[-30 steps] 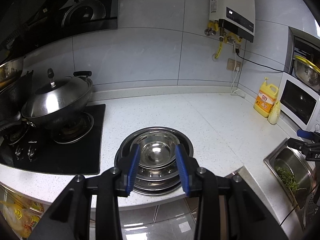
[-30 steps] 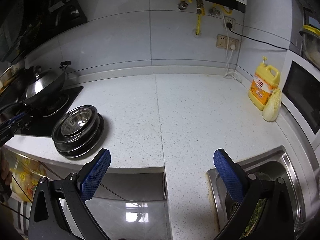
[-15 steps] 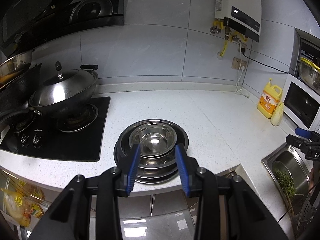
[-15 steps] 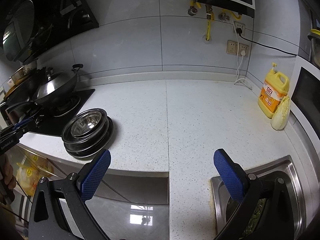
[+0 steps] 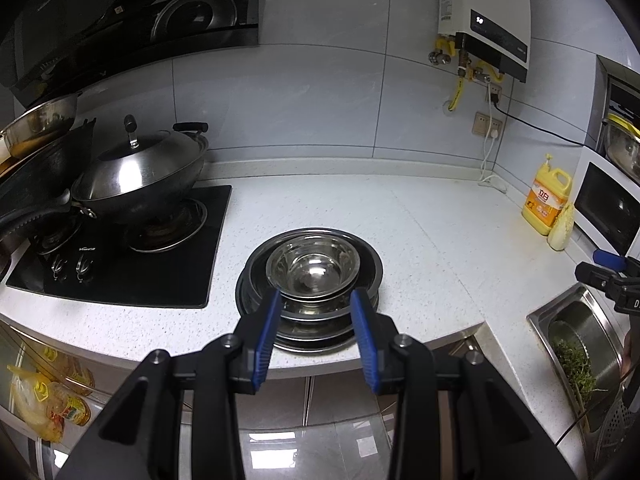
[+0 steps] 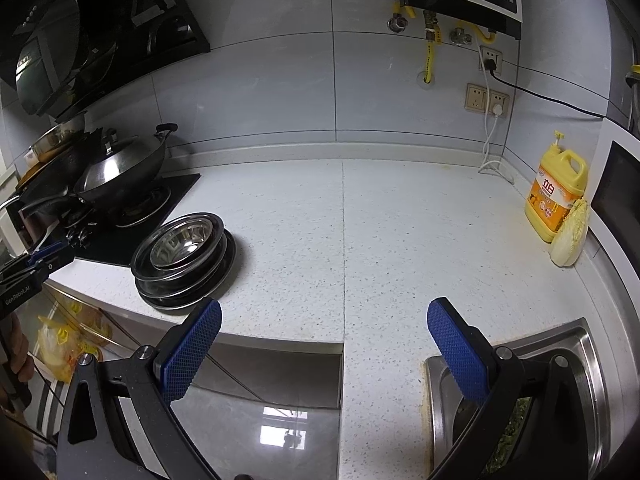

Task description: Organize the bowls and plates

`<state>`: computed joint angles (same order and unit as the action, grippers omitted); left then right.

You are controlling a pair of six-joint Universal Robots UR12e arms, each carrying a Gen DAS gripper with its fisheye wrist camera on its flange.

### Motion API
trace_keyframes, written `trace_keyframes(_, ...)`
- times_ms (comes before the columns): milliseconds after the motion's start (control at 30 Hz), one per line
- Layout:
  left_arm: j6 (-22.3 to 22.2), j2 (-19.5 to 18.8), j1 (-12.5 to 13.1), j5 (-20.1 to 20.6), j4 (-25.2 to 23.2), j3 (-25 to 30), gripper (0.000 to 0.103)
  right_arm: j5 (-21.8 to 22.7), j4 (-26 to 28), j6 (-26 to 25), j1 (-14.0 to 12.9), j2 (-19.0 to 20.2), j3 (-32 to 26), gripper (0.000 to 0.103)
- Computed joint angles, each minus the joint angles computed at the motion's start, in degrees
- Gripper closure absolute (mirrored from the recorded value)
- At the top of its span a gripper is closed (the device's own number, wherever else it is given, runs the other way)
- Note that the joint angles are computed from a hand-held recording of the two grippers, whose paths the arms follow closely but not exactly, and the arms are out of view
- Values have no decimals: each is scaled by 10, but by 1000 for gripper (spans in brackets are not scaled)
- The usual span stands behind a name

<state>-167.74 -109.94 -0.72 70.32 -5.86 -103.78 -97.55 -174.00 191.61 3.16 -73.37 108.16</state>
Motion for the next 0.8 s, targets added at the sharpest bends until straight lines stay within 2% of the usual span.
trace_keyframes(800,6,6,-4,5,-6,-8,68,-8,5,10,2,-8,9,2)
